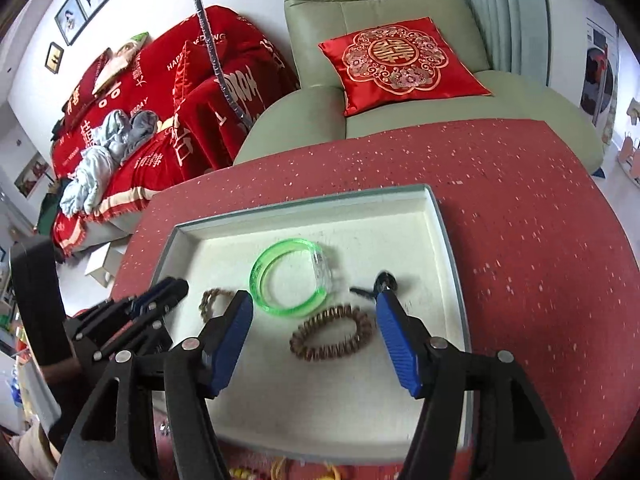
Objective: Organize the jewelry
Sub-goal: 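Carry the bangle and rope bracelet into the tray and release them, then grasp the silver star hairpin with the left gripper while the right gripper grasps the cream bunny clip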
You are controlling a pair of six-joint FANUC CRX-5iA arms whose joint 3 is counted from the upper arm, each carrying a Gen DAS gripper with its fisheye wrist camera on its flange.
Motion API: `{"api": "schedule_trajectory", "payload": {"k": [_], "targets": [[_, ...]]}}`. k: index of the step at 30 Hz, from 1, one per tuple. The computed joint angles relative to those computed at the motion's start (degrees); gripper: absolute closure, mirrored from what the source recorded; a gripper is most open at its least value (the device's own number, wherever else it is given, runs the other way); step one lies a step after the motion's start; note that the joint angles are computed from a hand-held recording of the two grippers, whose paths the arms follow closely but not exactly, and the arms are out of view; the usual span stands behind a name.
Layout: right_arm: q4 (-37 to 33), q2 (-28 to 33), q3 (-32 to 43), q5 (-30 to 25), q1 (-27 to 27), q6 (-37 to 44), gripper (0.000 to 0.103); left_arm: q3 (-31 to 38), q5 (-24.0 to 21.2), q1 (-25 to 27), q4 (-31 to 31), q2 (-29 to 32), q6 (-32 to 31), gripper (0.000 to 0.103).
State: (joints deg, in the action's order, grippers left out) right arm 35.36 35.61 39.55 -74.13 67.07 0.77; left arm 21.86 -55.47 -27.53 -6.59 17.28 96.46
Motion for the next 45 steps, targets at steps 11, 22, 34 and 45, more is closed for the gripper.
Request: {"api": "schedule_trajectory", "payload": {"k": [11, 22, 34, 45], "targets": [[0.41, -3.84, -6.19, 0.85, 2.78, -5.81, 0.029, -5.1, 1.14, 1.0, 2.22, -4.38, -2.13, 0.077], [1.8, -5.98, -9.43, 2.69, 5.35, -9.69, 0.021, -10.53, 2.82, 2.34, 4.74, -8.92, -2.35, 0.0], [5.36, -8.33, -14.34, 4.1, 8.85, -15.16, 0.016, -17.83, 9.1, 2.55, 2.64, -14.32, -3.22, 0.0], [-2.25, -9.12, -14.21, -0.55, 12.84, -16.88, 0.016, -27.7, 10.24, 3.33, 8.05, -21.17, -15.5, 0.0]]}}
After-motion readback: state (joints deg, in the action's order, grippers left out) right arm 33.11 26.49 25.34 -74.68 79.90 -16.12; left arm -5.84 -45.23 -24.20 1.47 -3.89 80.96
